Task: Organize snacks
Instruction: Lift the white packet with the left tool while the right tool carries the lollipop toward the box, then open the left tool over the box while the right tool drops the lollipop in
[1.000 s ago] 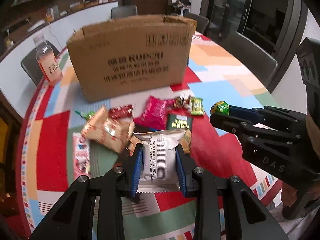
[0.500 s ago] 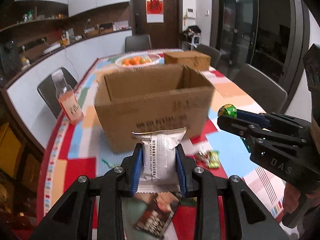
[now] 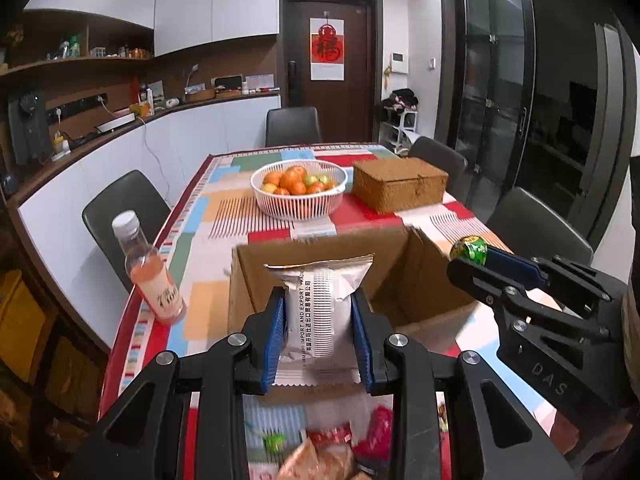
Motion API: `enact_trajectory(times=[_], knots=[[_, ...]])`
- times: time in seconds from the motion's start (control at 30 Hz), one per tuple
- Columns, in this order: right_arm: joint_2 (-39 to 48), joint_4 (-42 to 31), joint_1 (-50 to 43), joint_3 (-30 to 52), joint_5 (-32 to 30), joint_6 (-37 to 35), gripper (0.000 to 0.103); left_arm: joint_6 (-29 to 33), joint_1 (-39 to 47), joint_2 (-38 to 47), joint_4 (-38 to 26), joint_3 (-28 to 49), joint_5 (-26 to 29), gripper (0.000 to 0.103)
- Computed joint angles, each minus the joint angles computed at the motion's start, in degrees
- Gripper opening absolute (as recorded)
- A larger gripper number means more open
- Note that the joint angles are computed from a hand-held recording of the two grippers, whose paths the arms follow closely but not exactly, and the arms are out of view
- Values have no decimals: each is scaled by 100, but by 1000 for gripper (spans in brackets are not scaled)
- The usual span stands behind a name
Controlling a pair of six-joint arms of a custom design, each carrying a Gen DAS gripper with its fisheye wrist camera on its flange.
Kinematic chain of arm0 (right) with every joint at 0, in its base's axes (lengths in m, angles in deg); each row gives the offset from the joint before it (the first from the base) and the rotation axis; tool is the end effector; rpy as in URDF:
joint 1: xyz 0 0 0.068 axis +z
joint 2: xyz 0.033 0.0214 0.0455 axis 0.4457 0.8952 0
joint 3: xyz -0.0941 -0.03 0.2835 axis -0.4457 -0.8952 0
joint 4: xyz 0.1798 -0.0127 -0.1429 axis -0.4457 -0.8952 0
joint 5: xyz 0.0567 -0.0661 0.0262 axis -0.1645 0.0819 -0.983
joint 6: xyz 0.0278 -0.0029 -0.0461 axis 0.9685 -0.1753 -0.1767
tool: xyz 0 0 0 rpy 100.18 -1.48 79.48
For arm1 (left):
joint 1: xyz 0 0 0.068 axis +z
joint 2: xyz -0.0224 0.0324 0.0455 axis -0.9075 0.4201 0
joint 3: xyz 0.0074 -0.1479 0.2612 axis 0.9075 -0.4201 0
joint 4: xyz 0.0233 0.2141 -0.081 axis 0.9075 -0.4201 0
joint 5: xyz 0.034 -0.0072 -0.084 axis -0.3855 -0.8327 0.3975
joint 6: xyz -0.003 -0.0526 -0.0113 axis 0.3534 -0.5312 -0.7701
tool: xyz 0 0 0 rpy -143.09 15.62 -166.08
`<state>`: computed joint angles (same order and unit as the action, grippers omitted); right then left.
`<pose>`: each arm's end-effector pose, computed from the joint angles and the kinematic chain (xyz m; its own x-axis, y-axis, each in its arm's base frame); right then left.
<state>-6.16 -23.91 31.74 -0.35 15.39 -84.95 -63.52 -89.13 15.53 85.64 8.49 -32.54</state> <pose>0.1946 0.0183 0.2098 -0.4835 0.0187 -0.8752 -0.0701 0.9957 0.0599 0.2249 -0.1003 0.2323 -0.5219 0.2316 -0.8210 0.4113 0.9115 -0.0043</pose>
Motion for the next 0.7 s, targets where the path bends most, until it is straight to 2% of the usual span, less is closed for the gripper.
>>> enact_trajectory(times=[0.2, 0.53, 0.57, 0.6, 0.63, 0.67, 0.7], knots=[[781, 67, -124, 658, -67, -69, 27, 192, 170, 844, 62, 675, 7, 31], [2303, -133, -365, 1672, -280, -101, 27, 295, 328, 2156, -366, 1756, 47, 32], [2376, -153, -375, 1714, -269, -100, 27, 313, 313, 2217, -369, 1791, -26, 35], [2495, -171, -402, 1782, -297, -110, 27, 322, 275, 2276, -365, 1816, -204, 45], [2550, -158, -414, 1803, -298, -113, 28, 318, 250, 2275, -298, 1754, -322, 50], [2627, -182, -423, 1841, -233, -139, 37, 318, 227, 2228, -168, 1636, -416, 57], [2656, -232, -427, 1854, -165, -134, 43, 338, 231, 2176, -59, 1540, -437, 60]])
